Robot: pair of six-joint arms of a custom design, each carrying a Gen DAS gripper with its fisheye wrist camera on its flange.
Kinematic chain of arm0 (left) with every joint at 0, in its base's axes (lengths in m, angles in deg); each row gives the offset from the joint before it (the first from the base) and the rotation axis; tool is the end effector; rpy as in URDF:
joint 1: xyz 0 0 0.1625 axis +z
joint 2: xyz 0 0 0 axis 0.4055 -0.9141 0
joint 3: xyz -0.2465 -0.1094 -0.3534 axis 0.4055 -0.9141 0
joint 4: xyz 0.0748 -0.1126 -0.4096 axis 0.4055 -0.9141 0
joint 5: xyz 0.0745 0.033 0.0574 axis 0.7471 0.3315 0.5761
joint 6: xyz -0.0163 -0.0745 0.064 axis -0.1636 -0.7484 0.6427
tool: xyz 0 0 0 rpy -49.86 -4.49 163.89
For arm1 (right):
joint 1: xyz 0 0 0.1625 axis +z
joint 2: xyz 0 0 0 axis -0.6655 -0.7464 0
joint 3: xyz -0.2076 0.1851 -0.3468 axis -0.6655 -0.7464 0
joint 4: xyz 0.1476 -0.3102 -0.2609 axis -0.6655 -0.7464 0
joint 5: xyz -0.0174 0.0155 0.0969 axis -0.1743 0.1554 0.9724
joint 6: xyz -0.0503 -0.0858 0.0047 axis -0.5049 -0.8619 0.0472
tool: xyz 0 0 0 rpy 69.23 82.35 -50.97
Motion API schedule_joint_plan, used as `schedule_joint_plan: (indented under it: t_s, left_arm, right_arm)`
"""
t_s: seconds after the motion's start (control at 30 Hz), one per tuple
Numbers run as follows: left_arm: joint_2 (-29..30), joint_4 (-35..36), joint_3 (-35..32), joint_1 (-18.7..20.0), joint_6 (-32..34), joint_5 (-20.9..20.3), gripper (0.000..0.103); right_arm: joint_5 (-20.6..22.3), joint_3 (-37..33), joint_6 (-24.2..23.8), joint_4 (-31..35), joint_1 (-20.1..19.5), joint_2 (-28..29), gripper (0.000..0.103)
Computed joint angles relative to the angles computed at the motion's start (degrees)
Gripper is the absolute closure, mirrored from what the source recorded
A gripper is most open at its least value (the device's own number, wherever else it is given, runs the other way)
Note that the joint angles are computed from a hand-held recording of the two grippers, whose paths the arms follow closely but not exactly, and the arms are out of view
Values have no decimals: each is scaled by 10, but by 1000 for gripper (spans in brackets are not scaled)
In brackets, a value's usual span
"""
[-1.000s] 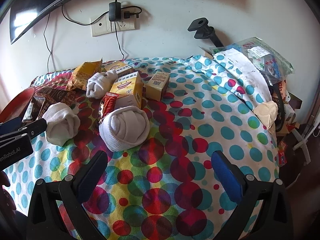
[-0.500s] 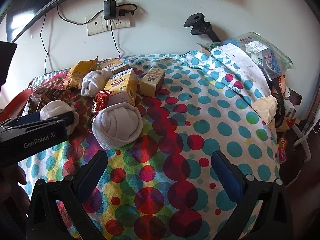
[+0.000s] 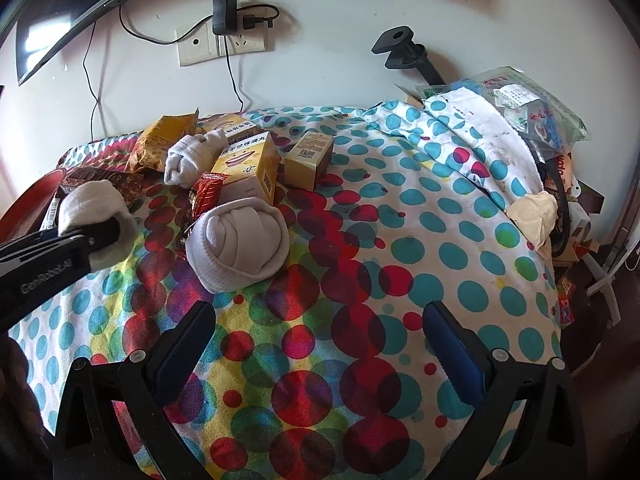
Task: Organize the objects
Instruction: 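Grasp the flat folded white sock with the left gripper, then carry the white sock over the red tray and open the left gripper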
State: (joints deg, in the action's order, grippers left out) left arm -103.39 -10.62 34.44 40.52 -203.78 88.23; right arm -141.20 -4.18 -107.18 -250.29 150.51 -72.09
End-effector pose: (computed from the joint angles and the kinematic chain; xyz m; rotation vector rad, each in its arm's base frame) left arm -0.0773 -0.6565 0.2264 0.2604 2.1456 -0.9873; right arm 0.2978 -0.6582 -0.0371 0.5191 -2.2562 0.8716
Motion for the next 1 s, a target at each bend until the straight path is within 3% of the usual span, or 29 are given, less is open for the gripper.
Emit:
schedule_joint_plan:
  t_s: [0.2, 0.67, 1.0]
  left_arm:
    - [-31, -22, 26, -1, -9, -8, 69]
    - [-126, -76, 85, 13, 15, -75, 69]
    - [-191, -105, 72, 71, 71, -132, 69]
  right_arm:
    - [-7, -2, -17, -15, 4, 7, 0]
    - [17, 1, -55, -34, 16, 18, 0]
    - [18, 2, -62, -29, 20, 19, 0]
